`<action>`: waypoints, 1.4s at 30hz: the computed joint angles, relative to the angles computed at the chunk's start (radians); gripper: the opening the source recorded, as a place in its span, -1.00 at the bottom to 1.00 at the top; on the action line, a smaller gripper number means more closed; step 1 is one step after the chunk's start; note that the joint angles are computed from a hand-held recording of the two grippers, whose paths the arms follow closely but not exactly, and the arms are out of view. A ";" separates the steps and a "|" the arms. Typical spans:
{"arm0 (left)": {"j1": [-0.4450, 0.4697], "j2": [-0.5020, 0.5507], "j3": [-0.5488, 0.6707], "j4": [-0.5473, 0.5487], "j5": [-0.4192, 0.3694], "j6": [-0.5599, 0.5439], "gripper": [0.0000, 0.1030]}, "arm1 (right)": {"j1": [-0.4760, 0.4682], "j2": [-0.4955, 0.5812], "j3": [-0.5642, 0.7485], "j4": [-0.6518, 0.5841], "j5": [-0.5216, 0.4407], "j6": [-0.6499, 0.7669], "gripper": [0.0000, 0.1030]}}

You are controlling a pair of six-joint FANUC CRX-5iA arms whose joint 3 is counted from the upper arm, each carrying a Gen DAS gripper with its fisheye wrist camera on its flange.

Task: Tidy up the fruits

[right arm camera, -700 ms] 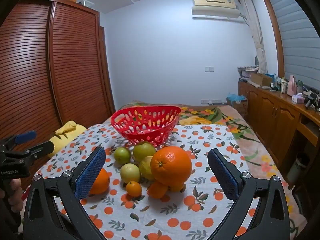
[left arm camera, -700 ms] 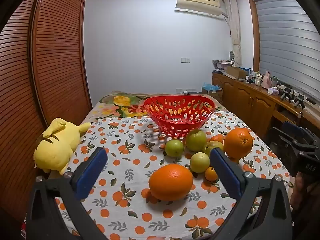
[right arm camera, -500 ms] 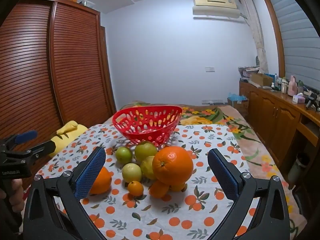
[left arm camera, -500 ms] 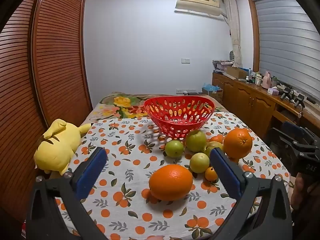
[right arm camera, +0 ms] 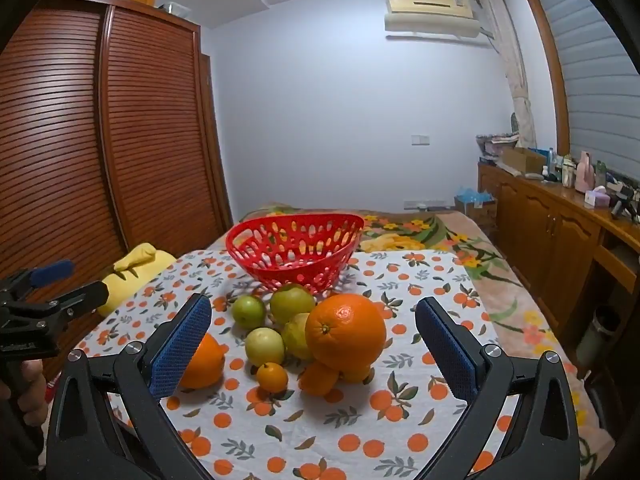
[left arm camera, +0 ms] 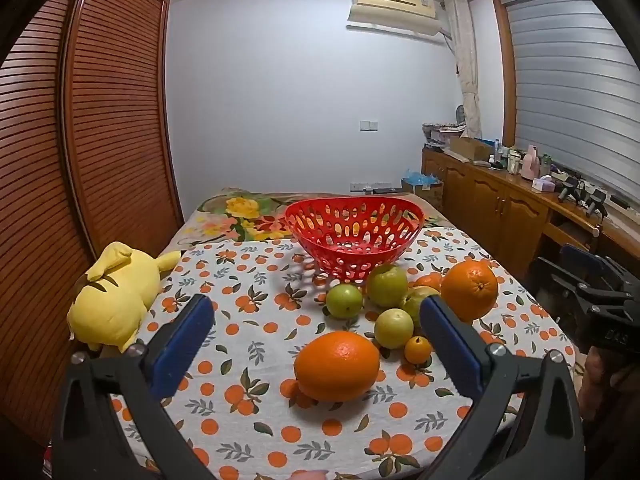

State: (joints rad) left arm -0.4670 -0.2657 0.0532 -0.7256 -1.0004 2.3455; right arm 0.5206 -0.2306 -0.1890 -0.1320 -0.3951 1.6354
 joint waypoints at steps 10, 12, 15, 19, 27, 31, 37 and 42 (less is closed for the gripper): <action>-0.010 -0.009 -0.001 -0.013 0.005 0.005 1.00 | -0.004 -0.005 0.002 -0.008 -0.004 0.008 1.00; -0.010 -0.012 -0.002 -0.015 0.006 0.005 1.00 | -0.006 -0.005 0.005 -0.015 -0.008 0.013 1.00; -0.017 -0.012 -0.003 -0.023 0.003 0.011 1.00 | -0.004 -0.007 0.001 -0.009 -0.005 0.007 1.00; -0.021 -0.012 -0.002 -0.029 0.000 0.015 1.00 | -0.002 -0.008 -0.002 -0.003 -0.001 0.002 1.00; -0.026 -0.013 -0.003 -0.036 -0.004 0.017 1.00 | -0.003 -0.009 -0.003 -0.003 0.000 0.003 1.00; -0.025 -0.013 -0.003 -0.036 -0.001 0.018 1.00 | 0.004 -0.014 -0.008 0.014 0.002 -0.015 1.00; -0.027 -0.013 -0.003 -0.037 -0.002 0.019 1.00 | 0.004 -0.012 -0.008 0.013 0.003 -0.014 1.00; -0.029 -0.012 -0.001 -0.039 -0.002 0.018 1.00 | 0.005 -0.013 -0.009 0.016 0.004 -0.017 1.00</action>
